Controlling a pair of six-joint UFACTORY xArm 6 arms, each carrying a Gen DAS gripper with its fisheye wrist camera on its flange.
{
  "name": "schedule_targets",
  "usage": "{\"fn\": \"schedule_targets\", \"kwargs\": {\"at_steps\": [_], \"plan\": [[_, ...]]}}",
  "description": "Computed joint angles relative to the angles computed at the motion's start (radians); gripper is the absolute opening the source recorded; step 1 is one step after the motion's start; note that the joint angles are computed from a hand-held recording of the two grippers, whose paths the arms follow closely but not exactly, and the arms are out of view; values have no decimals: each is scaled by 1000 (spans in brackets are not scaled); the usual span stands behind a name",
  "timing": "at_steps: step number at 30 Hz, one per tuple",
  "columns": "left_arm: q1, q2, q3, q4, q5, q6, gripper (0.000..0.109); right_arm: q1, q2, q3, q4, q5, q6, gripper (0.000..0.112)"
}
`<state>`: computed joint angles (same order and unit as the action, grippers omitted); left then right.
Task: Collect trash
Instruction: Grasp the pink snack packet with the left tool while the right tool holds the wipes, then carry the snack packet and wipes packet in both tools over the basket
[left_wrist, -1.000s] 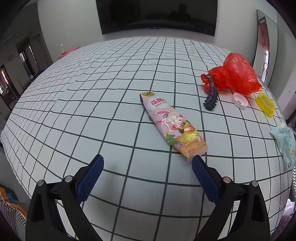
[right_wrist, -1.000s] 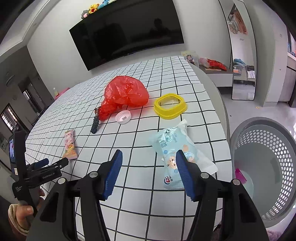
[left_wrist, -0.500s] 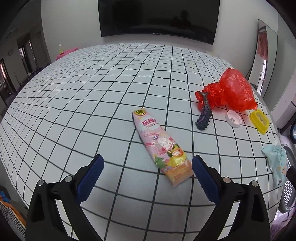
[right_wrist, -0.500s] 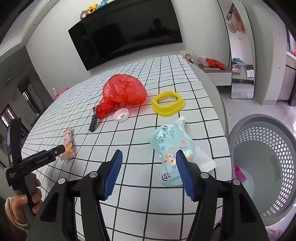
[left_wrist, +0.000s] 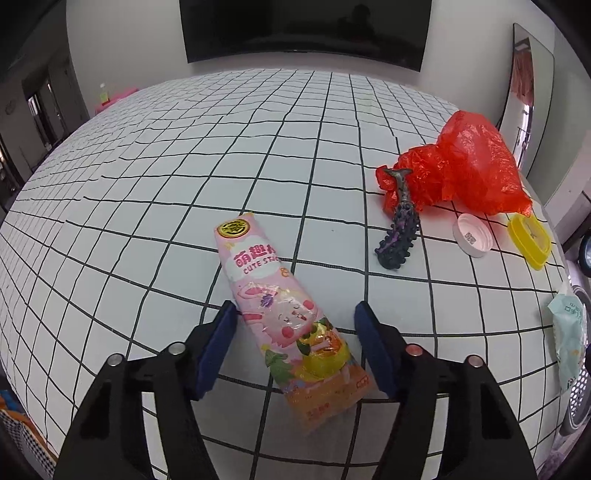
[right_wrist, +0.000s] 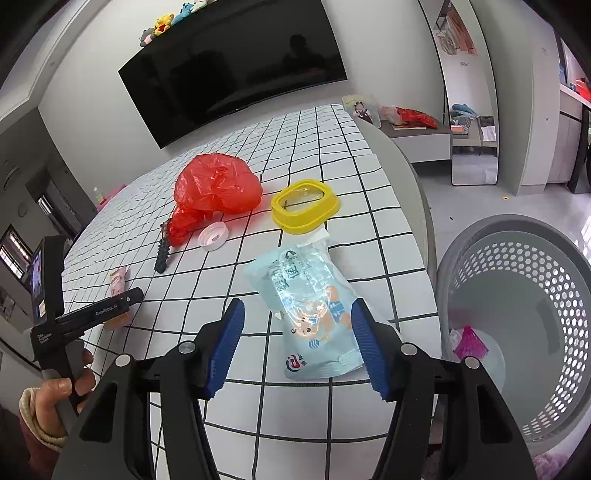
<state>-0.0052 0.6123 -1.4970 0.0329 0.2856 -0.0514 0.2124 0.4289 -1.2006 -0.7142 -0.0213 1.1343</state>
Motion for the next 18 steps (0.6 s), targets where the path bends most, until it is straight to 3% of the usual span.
{"fn": "schedule_targets", "kwargs": {"at_steps": [5,9,14,18], "plan": [[-7,-27,36,-36,-16,57,39,4,-12,8,-20,14,7,59],[-23,-71,93,-108,-50,142,39,1,-34,19,-107,38,80,59],[-64,-144,178,-280,-102,344,39,-11,-53,18,-210,79,170,64],[-108,-185,212,-451,-105,530,39,-14,-43,16,-90,81,30,66]]}}
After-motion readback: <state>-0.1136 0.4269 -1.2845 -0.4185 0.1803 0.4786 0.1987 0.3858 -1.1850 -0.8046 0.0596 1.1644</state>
